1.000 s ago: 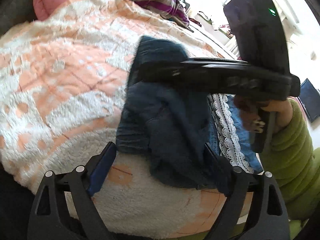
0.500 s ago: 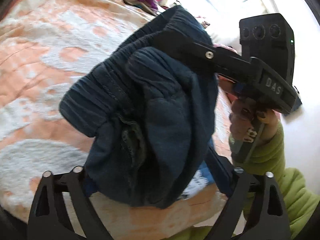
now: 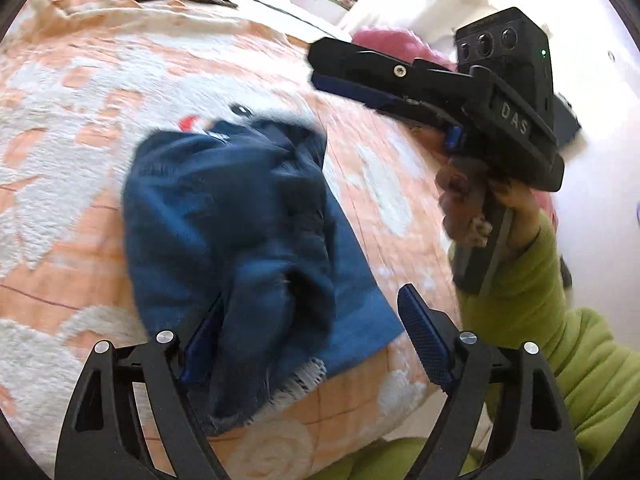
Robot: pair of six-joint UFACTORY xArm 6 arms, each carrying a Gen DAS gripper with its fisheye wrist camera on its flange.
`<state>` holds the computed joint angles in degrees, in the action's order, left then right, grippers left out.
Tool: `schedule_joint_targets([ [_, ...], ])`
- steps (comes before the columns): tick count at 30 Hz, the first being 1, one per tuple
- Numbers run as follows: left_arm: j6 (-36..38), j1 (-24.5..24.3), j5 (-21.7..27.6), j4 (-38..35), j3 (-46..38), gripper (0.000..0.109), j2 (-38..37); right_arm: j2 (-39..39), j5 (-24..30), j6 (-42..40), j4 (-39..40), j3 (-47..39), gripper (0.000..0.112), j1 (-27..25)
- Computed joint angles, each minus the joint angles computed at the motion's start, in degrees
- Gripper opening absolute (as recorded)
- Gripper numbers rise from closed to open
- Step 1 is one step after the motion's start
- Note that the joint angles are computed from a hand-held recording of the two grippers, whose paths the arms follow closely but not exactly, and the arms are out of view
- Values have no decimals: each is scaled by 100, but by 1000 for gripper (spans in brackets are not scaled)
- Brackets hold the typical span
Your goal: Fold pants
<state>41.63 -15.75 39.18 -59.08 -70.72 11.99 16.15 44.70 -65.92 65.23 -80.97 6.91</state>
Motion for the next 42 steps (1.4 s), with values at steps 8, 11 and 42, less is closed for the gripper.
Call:
schedule_joint_targets([
  [8,-306,-424,-497,797,28,82,98,-59,-761,600,-966,592,64,177],
  [11,-459,-476,-617,984,74,82,164,-5,-1545,1231,-2025,843,63,334],
  [42,-1825,-150,-1435,2597,550,57,-549,-2703,-1582,-2567,-69,3461,64,978],
])
